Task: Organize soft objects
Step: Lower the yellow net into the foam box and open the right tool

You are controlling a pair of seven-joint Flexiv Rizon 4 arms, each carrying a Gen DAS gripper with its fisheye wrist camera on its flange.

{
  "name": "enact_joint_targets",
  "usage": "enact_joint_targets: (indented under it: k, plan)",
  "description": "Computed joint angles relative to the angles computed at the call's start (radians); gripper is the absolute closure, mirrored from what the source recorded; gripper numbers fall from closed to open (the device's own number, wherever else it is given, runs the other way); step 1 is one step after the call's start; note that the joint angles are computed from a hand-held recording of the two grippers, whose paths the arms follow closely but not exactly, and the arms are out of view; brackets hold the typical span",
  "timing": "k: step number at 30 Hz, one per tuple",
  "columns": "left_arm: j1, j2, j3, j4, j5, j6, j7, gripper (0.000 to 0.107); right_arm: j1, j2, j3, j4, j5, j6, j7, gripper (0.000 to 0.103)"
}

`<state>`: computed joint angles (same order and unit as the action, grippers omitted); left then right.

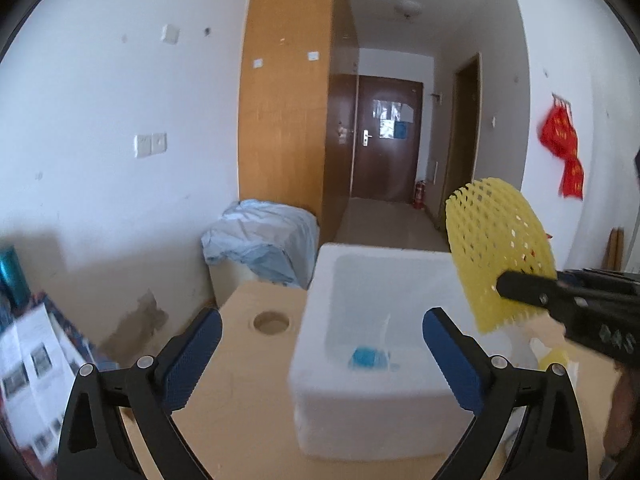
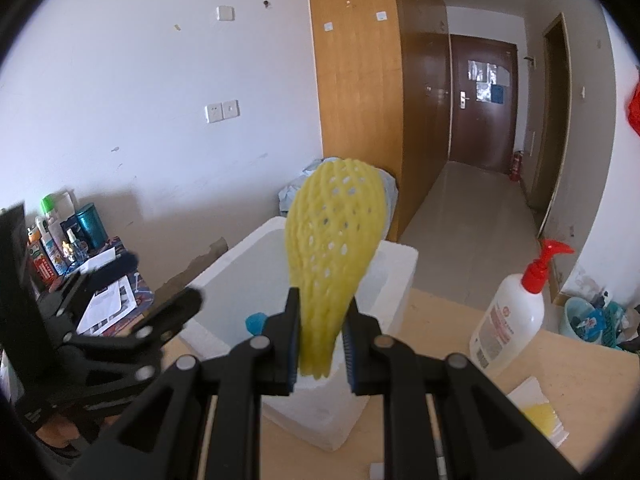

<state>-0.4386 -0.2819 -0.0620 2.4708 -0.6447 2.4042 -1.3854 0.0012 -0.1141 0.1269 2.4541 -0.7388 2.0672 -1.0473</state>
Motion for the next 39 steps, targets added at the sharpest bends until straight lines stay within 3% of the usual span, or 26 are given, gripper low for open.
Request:
enact_joint_targets:
  k: [4, 18, 20, 22, 24, 26, 35, 39]
  plan:
    - [0.023, 0.014, 0.007, 0.050, 0.051, 0.036, -0.066, 0.006, -0.011, -0.026, 0.005, -0.019, -0.042, 0.001, 0.027, 0.081]
    - [0.011, 0.004, 0.003, 0.032, -0.014, 0.040, -0.027, 0.006, -0.071, -0.076, 0.014, -0.055, -0.179, 0.025, 0.122, 0.081]
    - [0.006, 0.003, 0.001, 0.029, -0.027, 0.042, -0.025, 0.006, -0.048, -0.072, 0.007, -0.046, -0.128, 0.025, 0.087, 0.080]
    - [0.007, 0.003, 0.000, 0.029, -0.023, 0.038, -0.025, 0.006, -0.032, -0.072, 0.005, -0.041, -0.085, 0.034, 0.055, 0.068]
    - [0.000, 0.004, -0.001, 0.029, -0.031, 0.042, -0.018, 0.006, -0.017, -0.072, 0.006, -0.036, -0.036, 0.040, 0.035, 0.043]
    - [0.001, 0.006, 0.000, 0.032, -0.027, 0.045, -0.014, 0.006, -0.003, -0.072, 0.007, -0.031, 0.012, 0.055, 0.006, 0.041]
    - [0.002, 0.014, -0.003, 0.044, -0.019, 0.040, -0.022, 0.006, -0.036, -0.044, 0.008, -0.020, -0.057, 0.038, 0.064, 0.041]
    - [-0.002, 0.024, -0.007, 0.055, 0.000, 0.043, -0.028, 0.006, -0.003, 0.008, 0.003, 0.029, 0.024, 0.010, -0.005, 0.041]
